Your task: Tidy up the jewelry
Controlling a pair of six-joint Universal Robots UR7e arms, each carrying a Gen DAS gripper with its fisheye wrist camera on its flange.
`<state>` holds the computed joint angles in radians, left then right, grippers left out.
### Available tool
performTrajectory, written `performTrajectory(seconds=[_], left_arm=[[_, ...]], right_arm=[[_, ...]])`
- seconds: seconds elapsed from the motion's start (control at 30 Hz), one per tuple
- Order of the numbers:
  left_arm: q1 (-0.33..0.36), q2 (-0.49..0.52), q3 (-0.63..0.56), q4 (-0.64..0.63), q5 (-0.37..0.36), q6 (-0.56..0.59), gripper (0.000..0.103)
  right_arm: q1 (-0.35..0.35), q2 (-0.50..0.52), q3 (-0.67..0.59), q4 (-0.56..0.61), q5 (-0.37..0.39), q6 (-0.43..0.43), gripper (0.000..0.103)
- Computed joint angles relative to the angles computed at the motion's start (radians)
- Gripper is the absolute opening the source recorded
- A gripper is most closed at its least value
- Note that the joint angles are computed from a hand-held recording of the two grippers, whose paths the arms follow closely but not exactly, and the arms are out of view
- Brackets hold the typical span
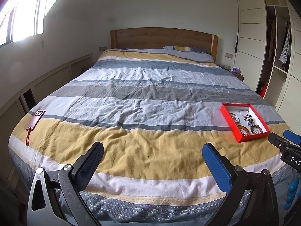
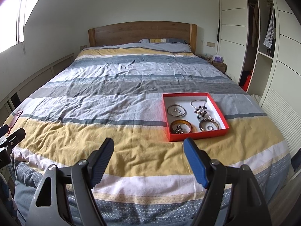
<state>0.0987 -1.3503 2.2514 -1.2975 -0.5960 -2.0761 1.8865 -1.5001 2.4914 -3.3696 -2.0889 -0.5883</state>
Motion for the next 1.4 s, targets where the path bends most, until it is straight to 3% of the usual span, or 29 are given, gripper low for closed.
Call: performTrajectory(seconds=[1.4], left_arm=[[0.084, 0.042, 0.037, -0.192, -0.041, 0.161, 0.102]], right_arm=[[-0.087, 0.064, -0.006, 0.029, -0.010, 0.009, 0.075]])
